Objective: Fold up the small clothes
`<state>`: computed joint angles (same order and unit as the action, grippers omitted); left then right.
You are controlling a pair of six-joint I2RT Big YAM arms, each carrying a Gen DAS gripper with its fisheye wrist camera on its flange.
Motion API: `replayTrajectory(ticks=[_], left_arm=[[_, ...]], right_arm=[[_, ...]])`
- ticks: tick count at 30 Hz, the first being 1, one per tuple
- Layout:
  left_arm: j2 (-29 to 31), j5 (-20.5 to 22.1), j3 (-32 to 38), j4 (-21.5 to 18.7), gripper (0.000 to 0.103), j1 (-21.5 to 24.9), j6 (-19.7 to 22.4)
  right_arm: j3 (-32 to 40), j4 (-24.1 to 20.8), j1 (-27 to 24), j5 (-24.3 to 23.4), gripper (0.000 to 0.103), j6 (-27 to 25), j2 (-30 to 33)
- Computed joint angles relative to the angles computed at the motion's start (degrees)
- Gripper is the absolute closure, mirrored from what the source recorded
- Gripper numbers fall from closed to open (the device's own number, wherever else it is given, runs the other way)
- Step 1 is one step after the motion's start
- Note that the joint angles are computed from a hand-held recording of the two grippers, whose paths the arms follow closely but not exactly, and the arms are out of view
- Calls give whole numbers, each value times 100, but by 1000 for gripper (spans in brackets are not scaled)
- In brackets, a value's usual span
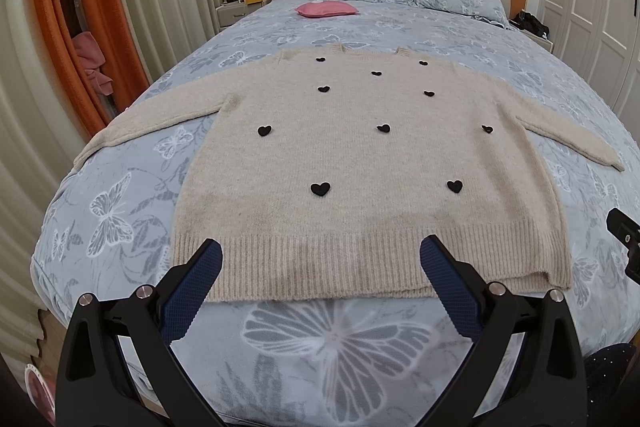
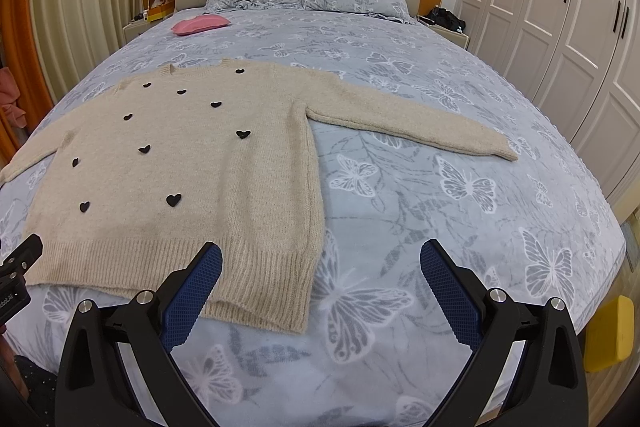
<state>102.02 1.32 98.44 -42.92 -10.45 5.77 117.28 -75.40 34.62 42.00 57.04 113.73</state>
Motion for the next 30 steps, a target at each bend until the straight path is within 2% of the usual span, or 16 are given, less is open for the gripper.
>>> replayTrajectory(ticks=[6,9,11,12,14,16,18,21,25,28,29,30], left_arm=[[-15,35,-38,11,6,-8,-27],[-9,157,-66,-42,6,-14,-73],[45,305,14,-194,6,7,-134],[81,397,71,-288,6,16,-157],[168,670,209,-451,6,21,-179],[158,886,164,-224,6,-31,-178],[228,898,217,-55,6,-163,-137],[581,952,655,-159,5,-453,-88],[1225,1210,1402,-631,5,-845,142],[1501,1178,1463,-1043,6,-1022,552],[1565,1123,1443,-1187,7,-1048,682],[1627,1068,1438,-1395,15,-1071,819]], right_arm=[[-2,-6,-19,-135,5,41,-12],[-172,92,-147,-587,5,130,-143],[-601,446,-371,-1226,5,239,-426],[-1009,811,-543,-1526,5,328,-682],[-1542,1210,-819,-1660,6,397,-1003],[-1913,1424,-1277,-1798,6,377,-1238],[-2225,1739,-1872,-2059,7,319,-1411],[-2422,2244,-2604,-2437,10,268,-1445],[-2275,2398,-3490,-2788,21,546,-1051],[-2267,2430,-3884,-2888,21,897,-779],[-2308,2524,-3979,-2952,21,1014,-719],[-2436,2829,-4031,-2837,19,1092,-722]])
